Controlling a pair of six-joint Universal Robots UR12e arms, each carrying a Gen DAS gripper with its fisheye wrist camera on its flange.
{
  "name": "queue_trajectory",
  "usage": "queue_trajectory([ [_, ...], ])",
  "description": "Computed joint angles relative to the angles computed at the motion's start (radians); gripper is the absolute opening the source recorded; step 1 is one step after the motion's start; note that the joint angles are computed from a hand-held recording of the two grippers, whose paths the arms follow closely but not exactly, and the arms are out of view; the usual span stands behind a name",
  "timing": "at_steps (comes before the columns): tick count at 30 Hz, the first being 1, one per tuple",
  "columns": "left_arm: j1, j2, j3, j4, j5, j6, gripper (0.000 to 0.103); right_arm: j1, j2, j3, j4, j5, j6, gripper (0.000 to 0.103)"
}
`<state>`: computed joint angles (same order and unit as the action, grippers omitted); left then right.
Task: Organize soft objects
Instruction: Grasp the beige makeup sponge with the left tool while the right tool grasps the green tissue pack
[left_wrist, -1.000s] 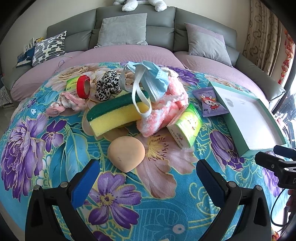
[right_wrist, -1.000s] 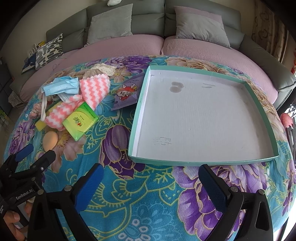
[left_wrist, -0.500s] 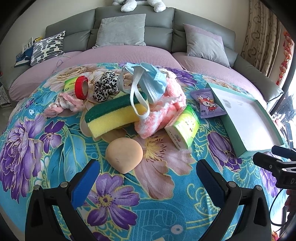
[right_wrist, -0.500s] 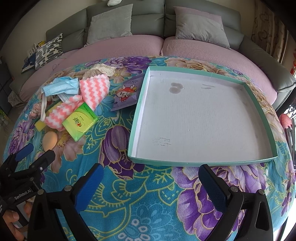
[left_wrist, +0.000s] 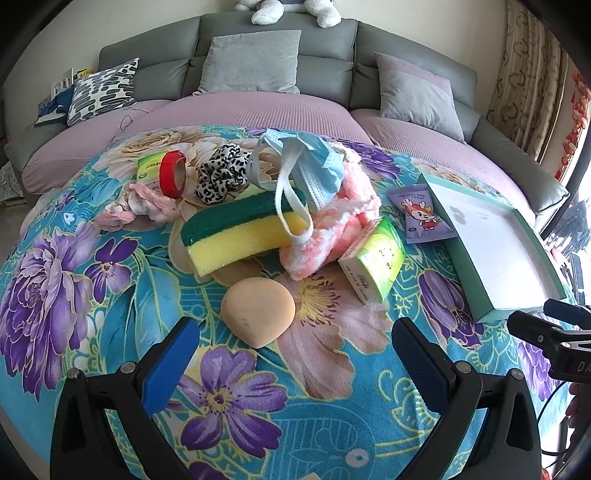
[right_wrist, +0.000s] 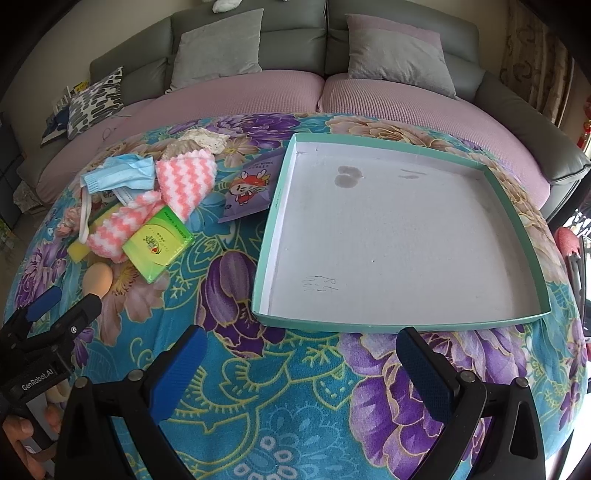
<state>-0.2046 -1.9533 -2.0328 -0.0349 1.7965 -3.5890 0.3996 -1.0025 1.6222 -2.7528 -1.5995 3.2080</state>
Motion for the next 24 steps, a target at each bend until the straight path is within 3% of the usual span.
queue_trajectory([
  [5, 0.016, 0.015, 0.007, -0.019, -0.031, 0.031, 0.103, -0.002, -0.002, 0.007, -0.075, 0.03, -0.027, 0.103],
  [9, 0.03, 0.034, 0.027, -0.043, 0.001, 0.051, 0.103, -0.002, 0.001, -0.01, -0.138, 0.077, -0.033, 0.103],
  [13, 0.053, 0.05, 0.071, -0.13, -0.027, 0.054, 0.103, 0.005, 0.015, -0.059, -0.154, 0.094, -0.052, 0.103],
  [17, 0.049, 0.046, 0.117, -0.231, 0.007, 0.063, 0.103, 0.001, 0.04, -0.115, -0.13, 0.183, -0.07, 0.103],
  [20, 0.046, 0.034, 0.14, -0.315, 0.037, -0.011, 0.103, 0.004, 0.059, -0.145, -0.102, 0.198, -0.075, 0.103],
  [22, 0.053, 0.025, 0.141, -0.351, 0.015, -0.093, 0.103, 0.005, 0.067, -0.159, -0.084, 0.195, -0.07, 0.103],
  [24, 0.057, 0.018, 0.127, -0.345, -0.004, -0.114, 0.103, 0.007, 0.074, -0.165, -0.086, 0.184, -0.075, 0.103],
])
